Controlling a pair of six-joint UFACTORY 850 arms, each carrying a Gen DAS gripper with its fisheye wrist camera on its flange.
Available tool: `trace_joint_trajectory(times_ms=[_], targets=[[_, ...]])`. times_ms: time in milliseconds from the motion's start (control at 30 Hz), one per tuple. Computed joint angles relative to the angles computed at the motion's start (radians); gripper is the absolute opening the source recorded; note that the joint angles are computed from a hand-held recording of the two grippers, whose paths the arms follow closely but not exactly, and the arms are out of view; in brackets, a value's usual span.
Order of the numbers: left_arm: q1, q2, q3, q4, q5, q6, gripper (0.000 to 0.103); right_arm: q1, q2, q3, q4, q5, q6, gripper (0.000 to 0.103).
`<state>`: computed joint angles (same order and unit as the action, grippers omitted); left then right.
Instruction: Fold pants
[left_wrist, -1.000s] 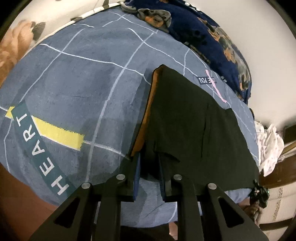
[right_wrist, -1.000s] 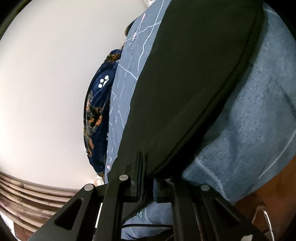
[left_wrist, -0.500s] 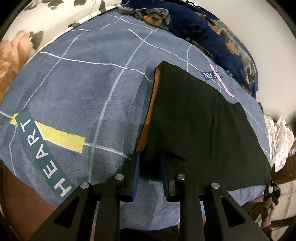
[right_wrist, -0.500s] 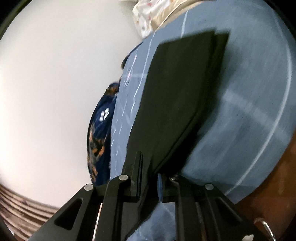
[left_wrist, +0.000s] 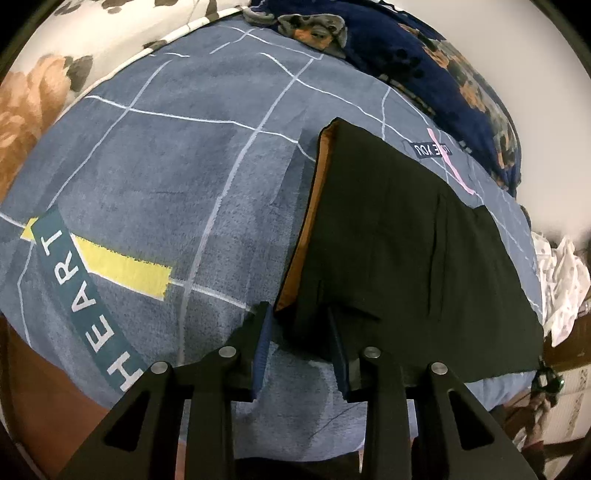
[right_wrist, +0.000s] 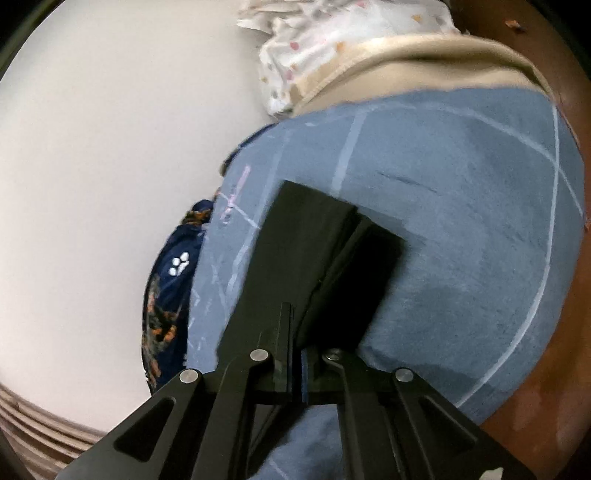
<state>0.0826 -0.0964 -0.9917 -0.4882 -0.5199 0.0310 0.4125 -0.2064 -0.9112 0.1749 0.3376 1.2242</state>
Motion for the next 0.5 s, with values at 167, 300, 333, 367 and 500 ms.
trace_joint_trajectory(times_ms=[167, 300, 333, 367, 500], targets=[[0.003, 0.000, 0.002, -0.013, 0.000, 0.011, 0.033, 0.003, 0.005, 0.026, -0.002, 0.096, 0.000, 0.002], [0.004, 0.001, 0.005, -0.023, 0.003, 0.020, 0.034, -0.007, 0.009, 0.004, -0.021, 0.083, -0.025, 0.002], [0.003, 0.002, 0.006, -0.024, 0.005, 0.022, 0.035, -0.016, 0.001, -0.005, -0.047, 0.064, 0.000, 0.002], [0.003, 0.003, 0.008, -0.026, 0.008, 0.025, 0.035, -0.024, -0.009, -0.009, -0.075, 0.045, 0.041, 0.002], [0.001, 0.007, 0.015, -0.028, 0.021, 0.027, 0.036, -0.041, -0.018, 0.019, -0.175, 0.109, 0.204, 0.000]])
